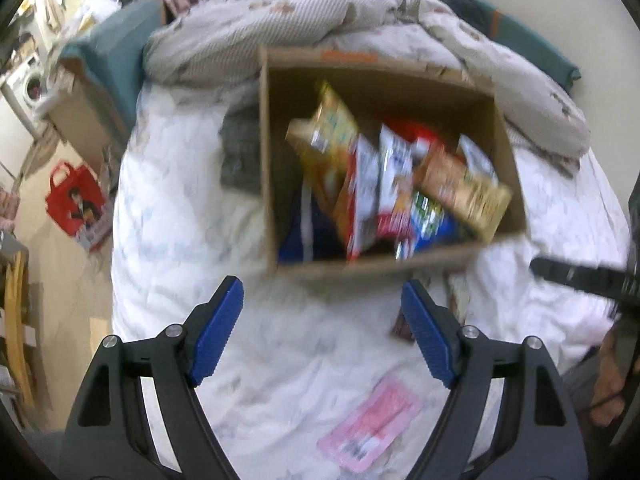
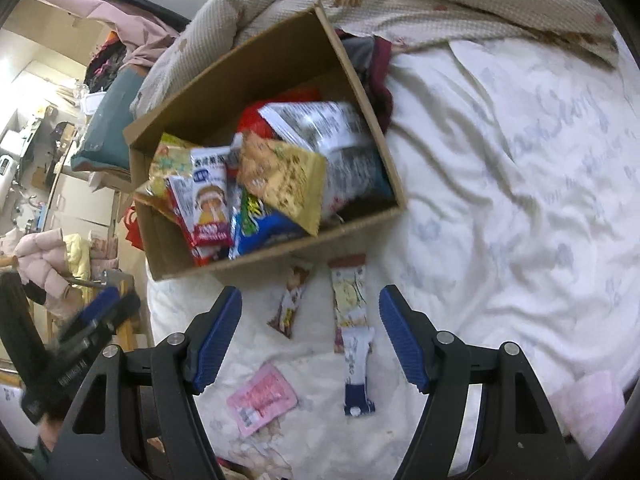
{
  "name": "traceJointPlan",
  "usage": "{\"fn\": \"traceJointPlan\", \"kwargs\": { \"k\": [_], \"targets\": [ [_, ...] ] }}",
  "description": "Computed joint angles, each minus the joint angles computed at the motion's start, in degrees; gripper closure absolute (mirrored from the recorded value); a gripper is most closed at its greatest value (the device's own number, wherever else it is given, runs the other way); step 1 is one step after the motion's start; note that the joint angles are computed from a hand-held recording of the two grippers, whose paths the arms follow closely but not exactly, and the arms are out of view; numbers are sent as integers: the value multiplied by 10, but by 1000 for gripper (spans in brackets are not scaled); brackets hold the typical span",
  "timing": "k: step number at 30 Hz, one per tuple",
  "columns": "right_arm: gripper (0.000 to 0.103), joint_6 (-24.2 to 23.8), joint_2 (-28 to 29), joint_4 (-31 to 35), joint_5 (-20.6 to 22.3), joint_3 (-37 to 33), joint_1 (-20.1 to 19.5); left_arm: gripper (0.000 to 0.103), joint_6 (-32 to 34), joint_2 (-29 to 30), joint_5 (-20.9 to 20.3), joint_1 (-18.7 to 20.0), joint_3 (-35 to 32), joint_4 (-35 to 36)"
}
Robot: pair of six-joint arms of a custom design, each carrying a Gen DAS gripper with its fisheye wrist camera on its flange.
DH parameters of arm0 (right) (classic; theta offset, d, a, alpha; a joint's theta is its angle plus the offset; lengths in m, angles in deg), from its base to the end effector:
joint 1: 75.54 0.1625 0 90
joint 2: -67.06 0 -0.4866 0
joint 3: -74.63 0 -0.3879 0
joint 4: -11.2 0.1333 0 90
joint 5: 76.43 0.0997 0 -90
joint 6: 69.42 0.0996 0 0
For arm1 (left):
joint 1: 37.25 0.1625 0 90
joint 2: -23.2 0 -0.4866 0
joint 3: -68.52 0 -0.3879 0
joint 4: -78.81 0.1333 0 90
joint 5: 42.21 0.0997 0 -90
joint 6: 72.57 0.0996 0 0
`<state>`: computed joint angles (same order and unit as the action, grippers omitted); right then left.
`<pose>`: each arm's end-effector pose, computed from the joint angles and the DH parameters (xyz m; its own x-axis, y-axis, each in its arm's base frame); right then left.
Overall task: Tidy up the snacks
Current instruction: 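Move both grippers back over the packets on the sheet, then grasp the pink packet with the left gripper while the right grasps the white-blue tube packet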
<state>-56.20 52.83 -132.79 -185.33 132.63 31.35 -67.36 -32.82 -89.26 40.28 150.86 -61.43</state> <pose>0.3485 -0.7999 -0.0613 -0.9629 0.0013 0.2698 -0.0675 0.9670 -0.2456 0.0366 -0.7663 0.3678 -0.7532 -0.0302 -0.6571 0.2669 0.8990 -0.3472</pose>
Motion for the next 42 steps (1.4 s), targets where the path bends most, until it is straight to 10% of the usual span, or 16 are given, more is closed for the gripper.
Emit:
{"fn": "traceJointPlan", "kwargs": {
  "k": [6,15,23,31,42],
  "targets": [
    [29,29,-8,3,-9,35,0,24,-66,-11,-29,23,24,107],
    [29,43,0,21,-29,36,5,24,17,28,-53,26,28,243],
    [29,49,-2,22,-30,38,2,25,71,45,-15,17,55,234],
    [29,51,5,42,-33,24,2,59,51,36,-51,18,32,237],
    [30,52,81,264,-112,-103,9,66,-52,20,-47,26,11,206]
  ]
}}
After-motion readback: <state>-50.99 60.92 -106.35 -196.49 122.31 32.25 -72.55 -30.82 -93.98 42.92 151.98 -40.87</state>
